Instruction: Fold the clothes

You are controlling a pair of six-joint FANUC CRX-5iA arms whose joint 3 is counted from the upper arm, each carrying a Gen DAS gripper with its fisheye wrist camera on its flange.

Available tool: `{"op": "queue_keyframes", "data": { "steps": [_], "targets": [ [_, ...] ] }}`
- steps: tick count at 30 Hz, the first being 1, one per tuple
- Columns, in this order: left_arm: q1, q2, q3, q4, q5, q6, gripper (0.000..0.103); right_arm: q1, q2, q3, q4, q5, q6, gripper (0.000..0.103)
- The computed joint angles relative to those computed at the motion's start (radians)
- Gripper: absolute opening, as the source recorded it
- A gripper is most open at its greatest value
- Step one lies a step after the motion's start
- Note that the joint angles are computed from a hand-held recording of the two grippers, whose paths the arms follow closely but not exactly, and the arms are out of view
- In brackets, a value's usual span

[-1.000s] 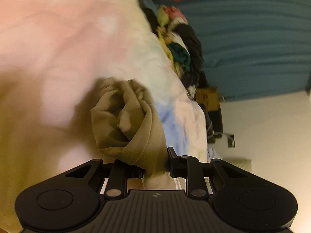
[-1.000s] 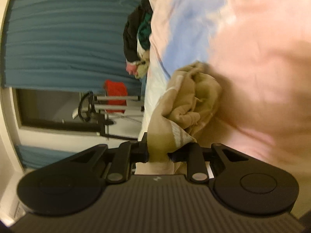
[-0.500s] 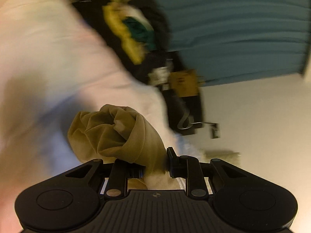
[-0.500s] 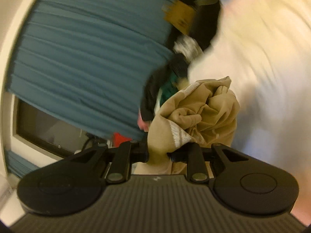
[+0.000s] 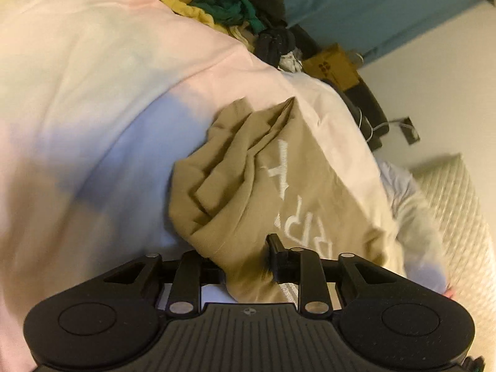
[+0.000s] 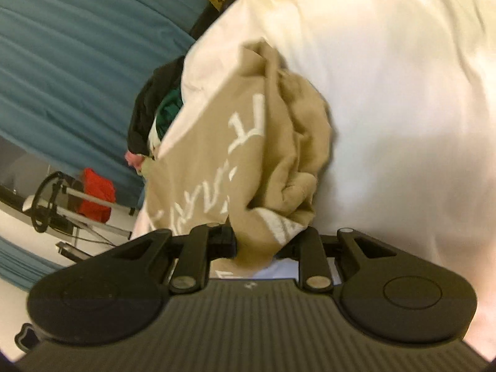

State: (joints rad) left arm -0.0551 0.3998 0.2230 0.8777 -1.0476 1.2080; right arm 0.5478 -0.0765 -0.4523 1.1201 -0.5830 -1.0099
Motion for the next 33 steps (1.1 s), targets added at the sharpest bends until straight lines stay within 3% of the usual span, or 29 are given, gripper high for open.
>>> {"op": "queue_keyframes", "data": {
  "steps": [2, 4, 6, 10, 18, 21, 23, 24, 30, 33],
  "targets": [
    [-0.001, -0.020, -0.003, -0.020, 0.000, 0.000, 0.032, 0.001, -0.009, -0.018, 0.012, 0.009, -0.051, 0.026],
    [-0.003, -0.038, 0.024, -0.072, -0.020, 0.004, 0.044, 0.018, -0.019, -0.007, -0.037, -0.012, -0.039, 0.026],
    [-0.003, -0.039, 0.070, -0.108, -0.050, -0.001, 0.064, 0.058, -0.027, 0.034, -0.108, -0.085, 0.029, 0.026],
    [0.024, -0.102, 0.073, -0.100, -0.106, -0.039, 0.077, 0.165, -0.034, 0.134, -0.219, -0.251, 0.158, 0.026],
    [0.082, -0.280, 0.028, -0.055, -0.152, -0.178, 0.098, 0.315, -0.044, 0.255, -0.117, -0.476, 0.267, 0.026],
    [0.124, -0.363, -0.011, -0.034, -0.165, -0.246, 0.102, 0.396, -0.033, 0.312, -0.076, -0.590, 0.310, 0.045],
    [0.155, -0.418, -0.038, -0.026, -0.171, -0.293, 0.103, 0.447, -0.015, 0.346, -0.037, -0.669, 0.334, 0.079],
    [0.174, -0.446, -0.055, -0.015, -0.176, -0.321, 0.103, 0.472, -0.005, 0.362, -0.015, -0.709, 0.344, 0.084],
    [0.292, -0.605, -0.194, 0.078, -0.182, -0.521, 0.103, 0.607, 0.072, 0.465, 0.056, -0.903, 0.496, 0.085],
    [0.358, -0.675, -0.265, 0.131, -0.202, -0.621, 0.103, 0.657, 0.103, 0.487, 0.085, -0.948, 0.557, 0.085]
  ]
}}
